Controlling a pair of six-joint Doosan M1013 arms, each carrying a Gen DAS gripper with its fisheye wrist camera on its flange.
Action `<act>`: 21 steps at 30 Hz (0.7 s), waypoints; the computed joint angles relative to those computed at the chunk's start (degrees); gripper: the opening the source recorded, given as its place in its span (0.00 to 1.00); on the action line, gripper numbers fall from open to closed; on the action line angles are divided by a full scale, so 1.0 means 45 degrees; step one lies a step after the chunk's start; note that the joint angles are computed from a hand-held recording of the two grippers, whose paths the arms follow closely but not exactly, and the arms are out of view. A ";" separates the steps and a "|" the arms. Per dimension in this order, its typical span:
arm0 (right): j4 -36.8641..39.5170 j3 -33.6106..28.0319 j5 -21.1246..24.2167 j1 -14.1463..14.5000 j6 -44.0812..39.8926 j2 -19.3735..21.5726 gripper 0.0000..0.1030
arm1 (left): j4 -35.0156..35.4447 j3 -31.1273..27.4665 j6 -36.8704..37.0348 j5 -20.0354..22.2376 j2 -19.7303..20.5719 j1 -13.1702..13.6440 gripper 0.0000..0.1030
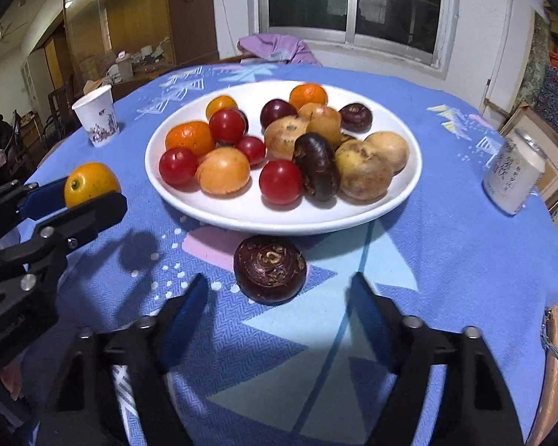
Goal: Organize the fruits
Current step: 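Grasp a yellow-orange tomato with the left tool while the right tool grasps a mangosteen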
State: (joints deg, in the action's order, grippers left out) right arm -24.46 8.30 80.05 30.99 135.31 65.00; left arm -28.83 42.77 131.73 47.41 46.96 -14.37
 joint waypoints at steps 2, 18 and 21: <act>-0.0117 0.0062 -0.0010 0.0018 -0.0065 -0.0028 0.49 | 0.0035 -0.0006 -0.0005 0.0017 0.0007 -0.0001 0.36; -0.0163 0.1083 -0.0735 0.0041 0.0001 -0.0525 0.39 | 0.0986 -0.0650 -0.0691 0.0940 0.0460 -0.0101 0.36; -0.0079 0.1492 -0.1017 0.0047 0.0066 -0.0737 0.38 | 0.1394 -0.0958 -0.1040 0.1369 0.0682 -0.0126 0.36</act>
State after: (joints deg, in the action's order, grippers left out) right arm -24.81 15.02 75.47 31.20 135.61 61.68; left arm -22.56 38.45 127.05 53.57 50.03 -14.94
